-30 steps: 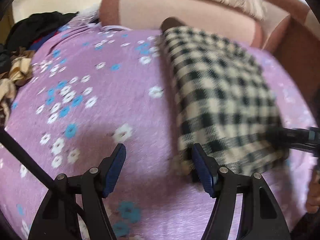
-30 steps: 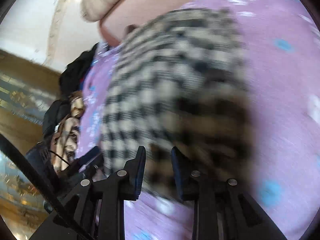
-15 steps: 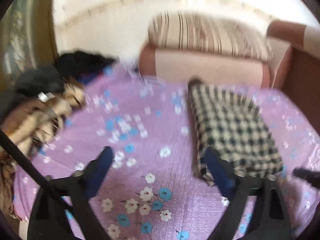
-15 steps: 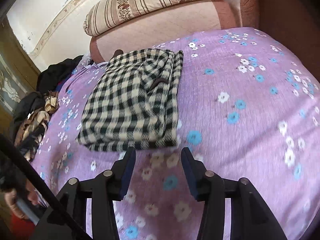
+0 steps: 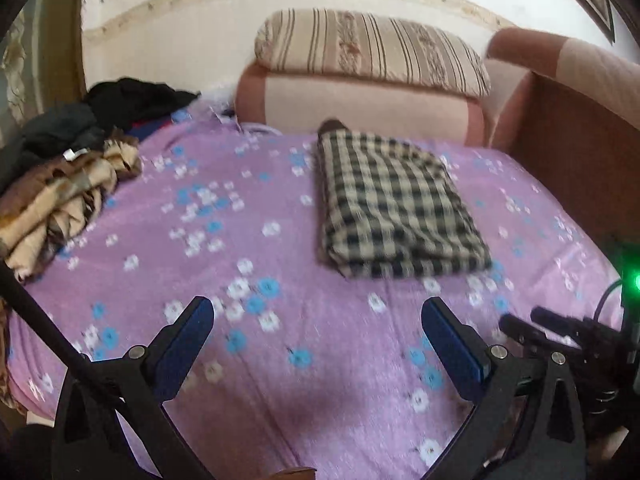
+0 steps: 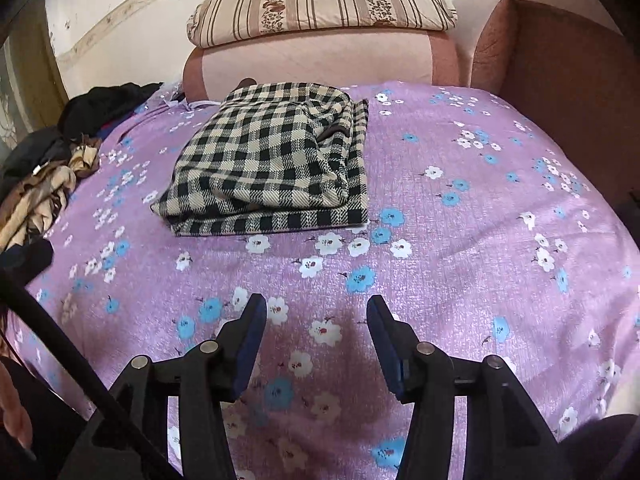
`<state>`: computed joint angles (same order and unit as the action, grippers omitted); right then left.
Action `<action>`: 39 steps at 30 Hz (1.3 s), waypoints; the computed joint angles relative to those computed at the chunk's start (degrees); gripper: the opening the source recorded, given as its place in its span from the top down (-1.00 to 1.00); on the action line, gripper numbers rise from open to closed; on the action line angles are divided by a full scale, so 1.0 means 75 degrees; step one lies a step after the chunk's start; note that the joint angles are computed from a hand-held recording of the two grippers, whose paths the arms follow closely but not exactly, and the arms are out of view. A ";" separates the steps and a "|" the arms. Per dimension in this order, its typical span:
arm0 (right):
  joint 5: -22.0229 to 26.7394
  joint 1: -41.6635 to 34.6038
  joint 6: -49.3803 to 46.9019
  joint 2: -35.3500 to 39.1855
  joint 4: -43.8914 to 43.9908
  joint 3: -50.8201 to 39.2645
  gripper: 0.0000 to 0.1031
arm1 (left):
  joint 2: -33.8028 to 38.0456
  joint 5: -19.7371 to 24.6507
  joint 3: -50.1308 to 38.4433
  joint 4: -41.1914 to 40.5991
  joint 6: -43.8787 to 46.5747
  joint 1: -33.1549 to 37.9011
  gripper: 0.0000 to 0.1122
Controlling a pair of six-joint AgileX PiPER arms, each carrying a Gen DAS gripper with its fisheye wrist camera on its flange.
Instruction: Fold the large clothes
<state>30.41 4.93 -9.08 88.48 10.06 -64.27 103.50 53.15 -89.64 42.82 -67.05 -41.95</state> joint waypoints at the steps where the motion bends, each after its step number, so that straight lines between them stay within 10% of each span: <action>1: -0.0053 0.0042 0.0165 -0.0020 -0.0199 0.0033 -0.11 | 0.0028 0.0011 -0.0004 -0.0044 0.0005 -0.0033 -0.84; 23: -0.0341 0.0429 0.1527 0.0076 -0.1679 0.0088 -0.25 | 0.0365 0.0000 -0.0128 -0.0968 0.0435 0.0017 -0.83; 39: -0.0431 0.0570 0.1951 0.0184 -0.2232 0.0089 -0.26 | -0.0042 0.0002 0.0292 0.0253 -0.0753 -0.0247 -0.84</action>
